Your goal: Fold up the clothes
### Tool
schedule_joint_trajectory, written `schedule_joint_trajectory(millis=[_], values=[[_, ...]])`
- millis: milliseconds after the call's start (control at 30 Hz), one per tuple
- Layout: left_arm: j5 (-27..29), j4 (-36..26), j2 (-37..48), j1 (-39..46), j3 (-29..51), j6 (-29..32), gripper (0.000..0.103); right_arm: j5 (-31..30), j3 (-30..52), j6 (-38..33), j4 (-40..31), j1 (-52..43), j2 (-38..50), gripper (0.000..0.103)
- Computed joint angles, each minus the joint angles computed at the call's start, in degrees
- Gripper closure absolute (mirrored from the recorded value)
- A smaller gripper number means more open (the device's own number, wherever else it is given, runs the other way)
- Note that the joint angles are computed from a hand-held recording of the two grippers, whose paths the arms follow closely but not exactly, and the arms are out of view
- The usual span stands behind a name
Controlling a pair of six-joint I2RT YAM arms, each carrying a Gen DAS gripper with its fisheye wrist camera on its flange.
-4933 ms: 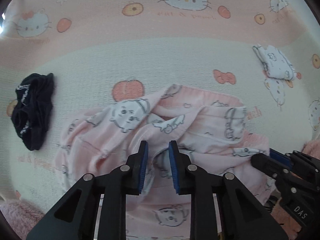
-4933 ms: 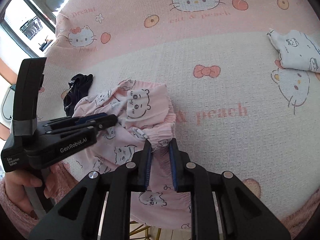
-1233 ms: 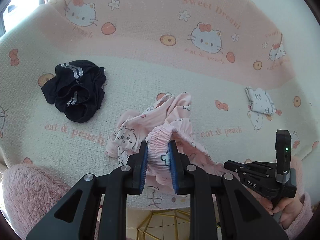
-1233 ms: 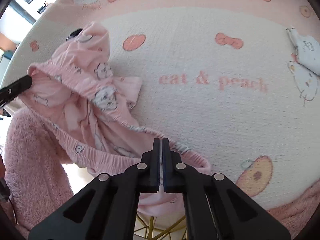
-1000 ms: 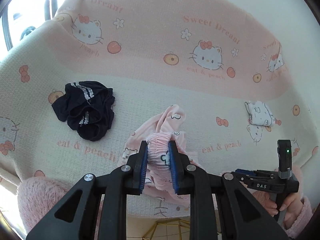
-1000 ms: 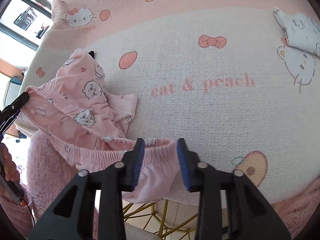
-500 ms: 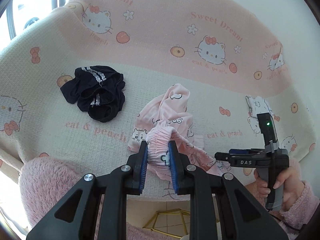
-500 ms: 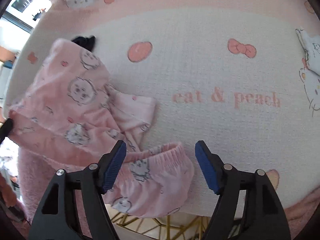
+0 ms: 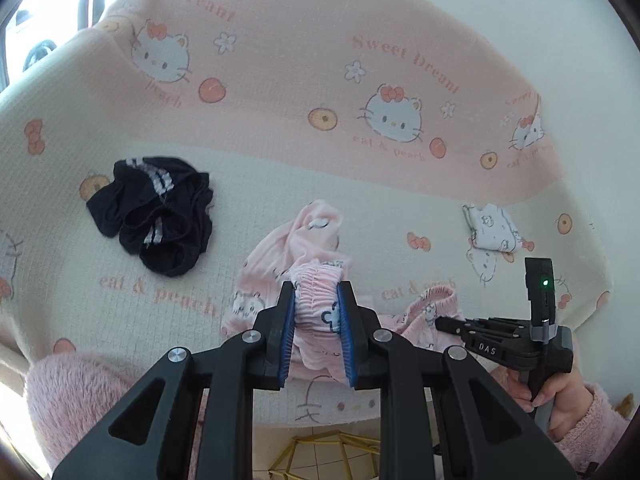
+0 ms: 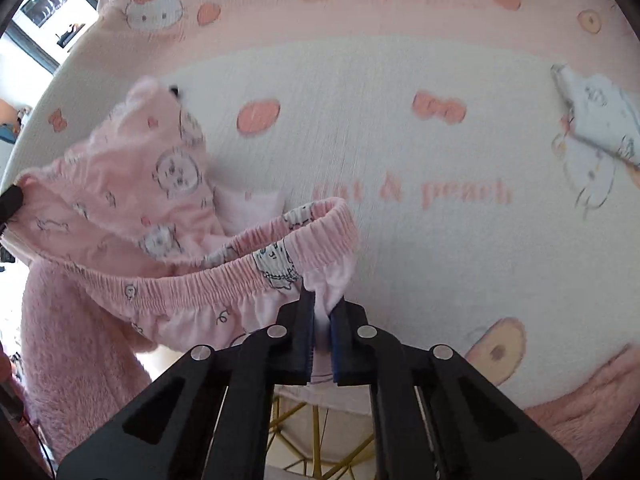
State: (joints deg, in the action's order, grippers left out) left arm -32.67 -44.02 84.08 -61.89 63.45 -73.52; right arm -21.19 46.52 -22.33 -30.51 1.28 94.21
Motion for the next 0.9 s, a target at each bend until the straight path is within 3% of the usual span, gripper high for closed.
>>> schedule_joint_trajectory(millis=[200, 333, 400, 467, 567, 633, 733, 833, 867, 900], values=[[-6.48, -4.35, 3.13, 5.75, 19.03, 17.68, 0.082, -5.79, 19.12, 3.41, -8.21, -3.13, -4.66, 0.099], [-18.24, -6.71, 3.68, 2.67, 28.86, 24.86, 0.082, -12.95, 29.68, 7.99, -8.87, -6.27, -8.75, 0.099], [-21.84, -6.69, 2.53, 0.62, 29.8, 26.51, 0.082, -16.32, 32.73, 11.1, -7.24, -7.61, -11.14, 0.099], [-21.57, -8.62, 1.53, -0.56, 28.16, 22.23, 0.082, -18.25, 32.19, 10.6, -7.01, -9.67, -14.52, 0.099], [-12.5, -6.59, -0.5, 0.47, 17.2, 13.01, 0.082, -20.86, 31.86, 1.66, -18.36, -14.91, -17.25, 0.099], [-1.91, -0.42, -0.73, 2.88, 7.04, 7.27, 0.082, -14.26, 24.41, -2.74, -18.2, -13.86, -17.29, 0.099], [12.08, 11.7, 3.07, 5.42, -4.65, 1.03, 0.082, -0.24, 14.81, -3.74, -15.2, -10.94, -9.15, 0.096], [16.6, 15.4, 8.85, 4.06, -6.51, -1.13, 0.082, 2.82, 9.51, -2.84, -14.6, -11.96, -2.31, 0.086], [17.15, 16.58, 9.53, 3.6, -7.01, -1.45, 0.082, 4.33, 7.68, -2.66, -13.77, -11.95, -1.72, 0.078], [17.09, 17.43, 9.74, 3.19, -7.52, -1.99, 0.082, 5.3, 5.8, -3.04, -12.29, -11.57, -2.5, 0.077]])
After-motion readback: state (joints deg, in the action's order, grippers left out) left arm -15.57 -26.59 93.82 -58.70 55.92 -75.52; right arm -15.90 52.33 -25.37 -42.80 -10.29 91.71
